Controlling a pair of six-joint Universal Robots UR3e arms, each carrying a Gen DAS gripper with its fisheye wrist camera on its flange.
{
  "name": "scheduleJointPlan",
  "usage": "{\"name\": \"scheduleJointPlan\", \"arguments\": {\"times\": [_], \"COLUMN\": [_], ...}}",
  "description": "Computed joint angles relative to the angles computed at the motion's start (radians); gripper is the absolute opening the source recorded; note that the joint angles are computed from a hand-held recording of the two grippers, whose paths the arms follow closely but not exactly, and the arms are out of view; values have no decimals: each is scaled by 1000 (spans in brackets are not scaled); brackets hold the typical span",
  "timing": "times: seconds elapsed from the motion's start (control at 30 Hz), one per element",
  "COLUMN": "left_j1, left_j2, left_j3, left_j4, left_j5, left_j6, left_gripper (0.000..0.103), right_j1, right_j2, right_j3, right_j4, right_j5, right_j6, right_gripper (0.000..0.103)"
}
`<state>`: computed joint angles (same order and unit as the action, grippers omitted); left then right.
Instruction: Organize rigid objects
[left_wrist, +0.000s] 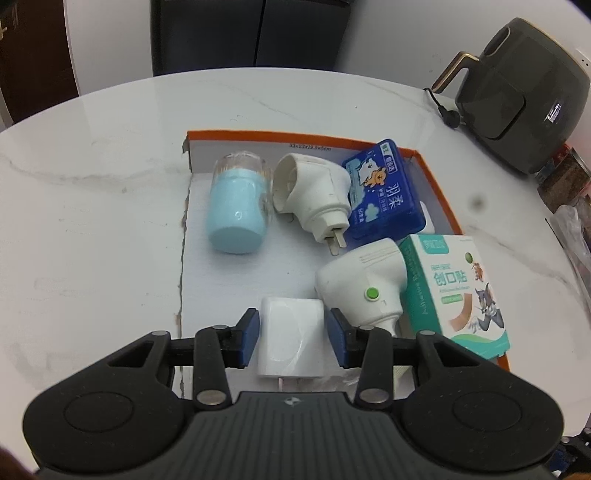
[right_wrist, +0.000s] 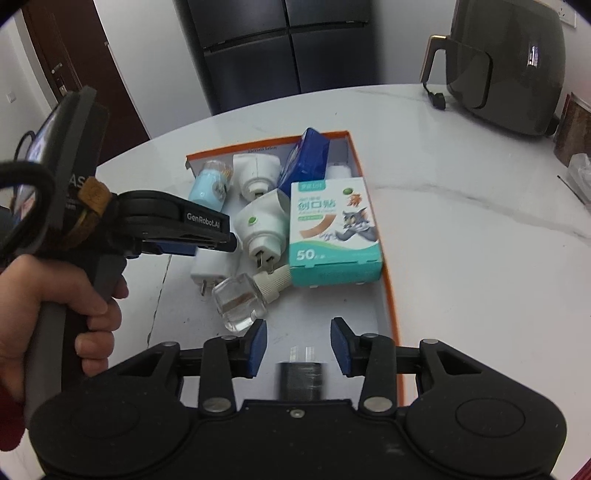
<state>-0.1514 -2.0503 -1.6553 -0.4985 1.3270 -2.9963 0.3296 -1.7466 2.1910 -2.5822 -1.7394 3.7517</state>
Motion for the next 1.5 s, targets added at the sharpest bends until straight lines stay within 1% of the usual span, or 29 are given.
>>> {"name": "scheduleJointPlan", "arguments": {"times": [0.2, 0.3, 0.33, 0.37, 0.43, 0.5, 0.6, 0.67, 0.8, 0.83, 0.93, 1.1, 1.17, 1.23, 1.3, 1.37, 1.5], "left_j1": [-6, -11, -13, -13, -10, -12, -10, -23, -22, -23, -31, -17, 4, 34, 42, 49, 65], "left_j2": [44, 86, 104, 126, 177, 236, 336, 398, 522, 547, 615, 741, 794, 852, 888, 920, 968], "left_j3": [-32, -74, -89, -105, -150, -198, -280, -321, -395, -402, -434, -514, -532, -567, -589, -607, -632], "left_j4": [16, 41, 43, 40, 49, 53, 47, 22, -42, -67, -94, -133, -187, -213, -235, -257, -281], "left_j5": [15, 46, 59, 68, 79, 99, 110, 144, 144, 145, 160, 155, 144, 118, 125, 129, 128], "left_j6": [-25, -53, -67, -81, -99, -111, -124, -138, -148, -152, -136, -85, -78, -69, -55, -40, -23], "left_gripper": [47, 55, 59, 61, 63, 69, 76, 87, 94, 98, 103, 103, 103, 103, 103, 103, 103], "right_j1": [-42, -73, -84, -97, -129, -160, -195, -206, -182, -170, -121, 22, 64, 109, 176, 223, 289], "right_j2": [-84, -129, -145, -163, -202, -240, -284, -309, -363, -375, -412, -411, -411, -404, -371, -353, -324], "right_j3": [52, 83, 93, 106, 130, 154, 180, 191, 195, 194, 183, 128, 105, 84, 50, 29, -6], "right_j4": [-11, -28, -31, -35, -38, -40, -33, -25, 19, 32, 82, 166, 205, 238, 284, 317, 359], "right_j5": [19, 45, 53, 65, 93, 116, 148, 161, 151, 144, 110, -33, -64, -93, -148, -173, -205], "right_j6": [-47, -94, -111, -130, -170, -204, -241, -256, -249, -243, -202, -61, -15, 30, 95, 148, 208], "right_gripper": [48, 51, 52, 52, 54, 59, 63, 66, 68, 69, 72, 77, 78, 78, 78, 78, 78]}}
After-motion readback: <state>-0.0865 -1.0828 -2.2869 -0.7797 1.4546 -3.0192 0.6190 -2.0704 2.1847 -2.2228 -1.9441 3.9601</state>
